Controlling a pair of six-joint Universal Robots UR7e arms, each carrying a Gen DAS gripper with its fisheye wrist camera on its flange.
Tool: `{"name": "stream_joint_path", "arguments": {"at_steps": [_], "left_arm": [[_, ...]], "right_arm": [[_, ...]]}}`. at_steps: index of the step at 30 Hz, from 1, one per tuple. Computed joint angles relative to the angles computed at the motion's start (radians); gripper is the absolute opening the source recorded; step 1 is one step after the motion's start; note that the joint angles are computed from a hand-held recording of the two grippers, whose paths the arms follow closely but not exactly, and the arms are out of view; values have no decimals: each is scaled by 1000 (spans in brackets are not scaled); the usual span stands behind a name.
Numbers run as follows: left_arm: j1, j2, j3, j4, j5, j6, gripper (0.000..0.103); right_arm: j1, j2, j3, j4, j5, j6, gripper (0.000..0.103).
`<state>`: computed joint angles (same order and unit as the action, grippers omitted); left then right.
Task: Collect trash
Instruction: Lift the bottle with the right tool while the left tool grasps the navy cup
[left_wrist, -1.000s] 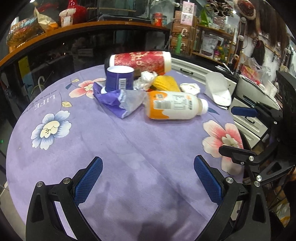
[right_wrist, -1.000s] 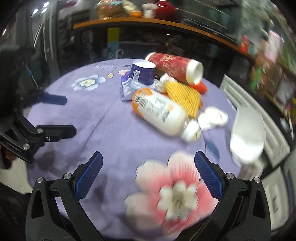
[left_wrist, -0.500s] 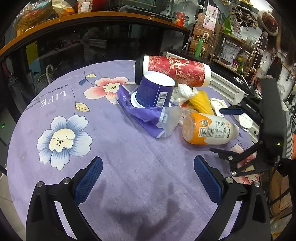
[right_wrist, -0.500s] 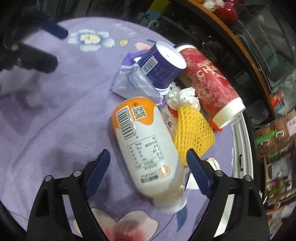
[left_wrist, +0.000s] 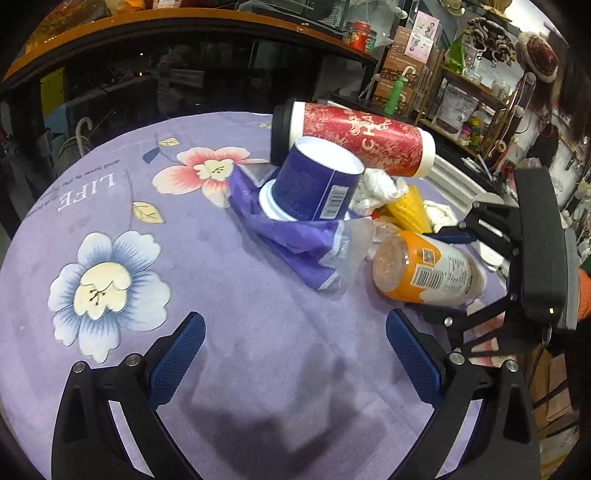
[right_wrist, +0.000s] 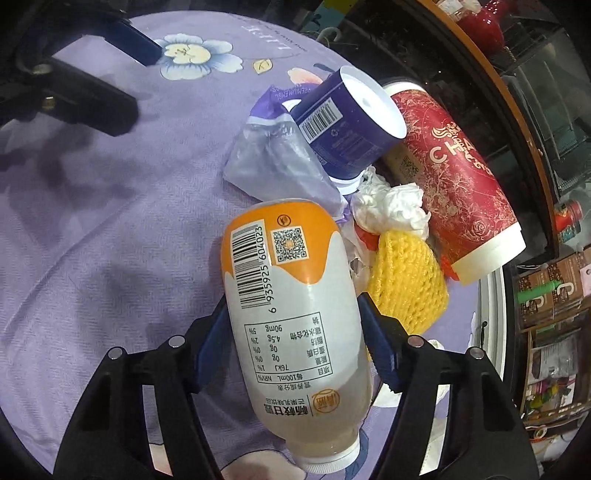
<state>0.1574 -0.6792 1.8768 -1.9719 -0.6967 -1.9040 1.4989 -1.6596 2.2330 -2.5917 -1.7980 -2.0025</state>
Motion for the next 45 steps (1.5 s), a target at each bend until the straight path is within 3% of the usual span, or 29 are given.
{"name": "stream_joint_path", "arguments": {"at_steps": [10,14,19,22,24,26,35,45], "left_arm": [[92,34,-155,239,115,62,95],[145,52,-198,231,130,130,89],[192,93,-296,395,130,87,87],[210,115,-339,471,134,78,83],[215,116,-334,445,133,99,74],[217,116,-330,431,129,105,69],[184,122,-329,501,164,11,69],[77,101,-301,575,185,-188,68]], "right_arm": [[-69,-138,-36,205,164,130,63],[-106,-167,-55,260,220,160,62],[-150,-182,-80,301,270,182,62],[-166,-185,-88,315,294,205,62],[-177,-195,-78,310,309,208,62],[-184,-197,-73,299,324,218,62],[-244,-240,-48,277,418,246,62],[-338,-304,-47,351,525,301,62]]}}
